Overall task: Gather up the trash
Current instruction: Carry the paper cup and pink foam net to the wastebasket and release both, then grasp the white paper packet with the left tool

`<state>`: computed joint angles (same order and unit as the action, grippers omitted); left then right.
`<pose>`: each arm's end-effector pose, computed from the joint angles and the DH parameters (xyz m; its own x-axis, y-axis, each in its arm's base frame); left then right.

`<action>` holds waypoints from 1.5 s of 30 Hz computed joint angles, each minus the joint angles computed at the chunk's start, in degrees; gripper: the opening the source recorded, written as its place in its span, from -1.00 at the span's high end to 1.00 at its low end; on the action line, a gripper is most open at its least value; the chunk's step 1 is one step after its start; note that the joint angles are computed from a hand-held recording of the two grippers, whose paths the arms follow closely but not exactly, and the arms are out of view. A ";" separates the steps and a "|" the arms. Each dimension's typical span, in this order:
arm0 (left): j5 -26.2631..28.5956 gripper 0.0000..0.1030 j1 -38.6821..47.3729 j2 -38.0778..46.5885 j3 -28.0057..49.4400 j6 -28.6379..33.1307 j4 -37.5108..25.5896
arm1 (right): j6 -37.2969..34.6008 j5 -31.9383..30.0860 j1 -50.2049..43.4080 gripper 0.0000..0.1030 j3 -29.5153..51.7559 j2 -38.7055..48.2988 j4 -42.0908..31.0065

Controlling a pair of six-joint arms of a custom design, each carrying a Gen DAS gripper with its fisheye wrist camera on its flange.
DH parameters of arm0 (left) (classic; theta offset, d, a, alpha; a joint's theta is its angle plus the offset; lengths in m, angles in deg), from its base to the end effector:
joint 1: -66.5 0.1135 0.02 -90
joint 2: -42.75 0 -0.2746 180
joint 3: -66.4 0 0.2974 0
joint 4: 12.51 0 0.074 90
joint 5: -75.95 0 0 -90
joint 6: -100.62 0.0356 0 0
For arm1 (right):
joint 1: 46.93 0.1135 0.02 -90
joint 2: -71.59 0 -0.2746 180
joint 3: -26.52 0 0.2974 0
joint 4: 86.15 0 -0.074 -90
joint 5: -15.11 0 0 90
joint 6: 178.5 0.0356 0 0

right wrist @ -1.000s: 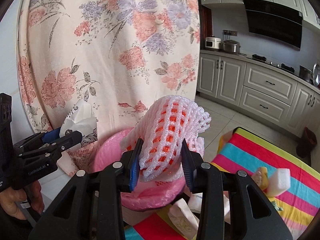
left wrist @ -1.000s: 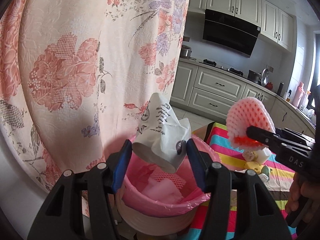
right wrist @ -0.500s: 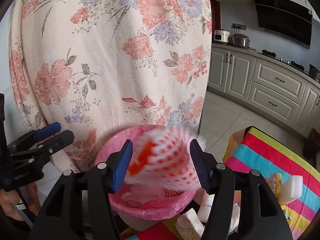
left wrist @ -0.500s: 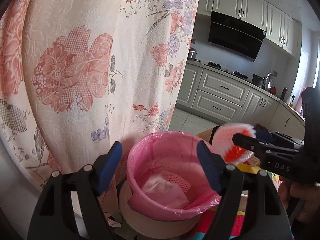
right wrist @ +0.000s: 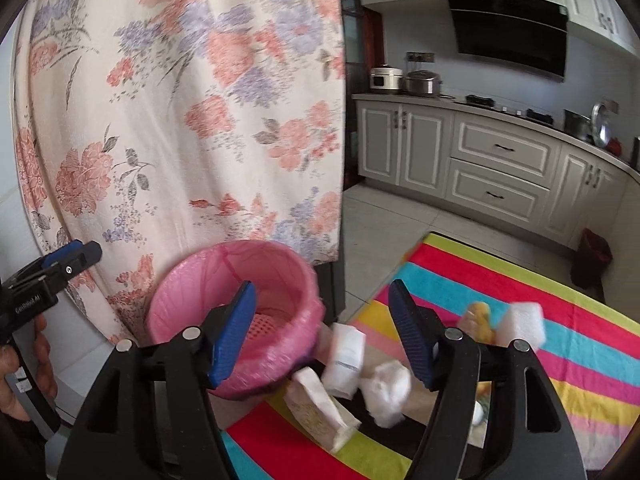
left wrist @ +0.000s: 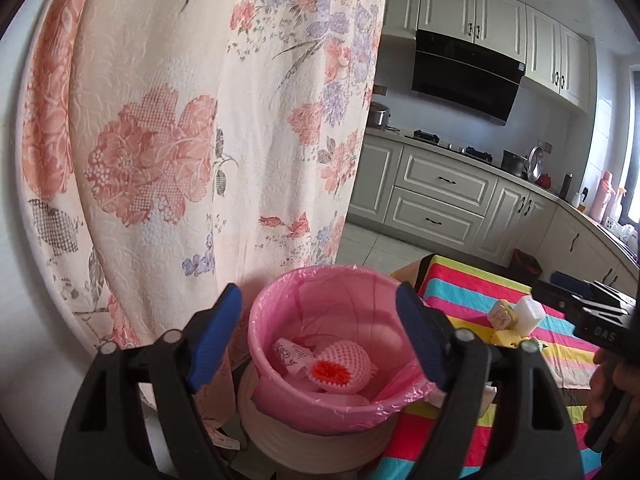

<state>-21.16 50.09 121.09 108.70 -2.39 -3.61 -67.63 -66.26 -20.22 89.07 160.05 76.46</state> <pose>0.2912 -0.0812 0.1576 -0.4657 -0.0957 -0.8798 0.0717 0.9868 -0.1453 0.3236 0.1569 0.1832 -0.6960 0.0441 -0.7167 -0.1058 0.9809 0.1631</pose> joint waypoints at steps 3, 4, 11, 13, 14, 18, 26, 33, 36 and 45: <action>-1.34 -0.69 -2.40 -0.57 -1.02 0.52 2.07 | 0.80 1.60 -1.34 -0.31 -5.65 -6.23 -1.11; -1.86 -0.73 -3.59 -0.63 -1.25 1.14 2.52 | 1.05 2.16 -1.77 -0.34 -7.29 -8.17 -1.57; -4.31 -0.75 -11.31 1.73 -0.03 0.74 1.94 | 2.05 3.86 -6.40 -0.36 -18.88 -23.08 -6.40; -3.52 -0.76 -12.83 2.76 0.90 -0.91 0.87 | 1.85 3.53 -8.01 -0.36 -21.20 -26.21 -7.57; -3.68 -0.76 -13.62 3.47 1.36 -1.61 0.75 | 1.61 3.44 -8.82 -0.36 -22.34 -27.79 -8.18; -4.96 -0.73 -16.93 6.39 2.91 -2.79 1.37 | 0.64 1.45 -12.92 -0.36 -27.10 -33.97 -10.21; -6.27 -0.56 -22.00 15.34 8.19 -5.23 1.44 | -1.43 -3.28 -20.21 -0.37 -33.09 -39.78 -11.13; -7.75 -0.48 -24.79 24.10 14.21 -7.66 0.29 | -2.87 -6.74 -24.34 -0.39 -36.03 -39.69 -8.76; -8.35 -0.48 -25.49 27.98 17.29 -9.31 -0.85 | -3.25 -7.76 -25.36 -0.39 -36.60 -38.39 -7.15; -8.50 -0.40 -25.77 39.07 27.39 -14.23 -6.53 | -5.13 -10.55 -28.81 -0.39 -37.25 -35.98 -4.36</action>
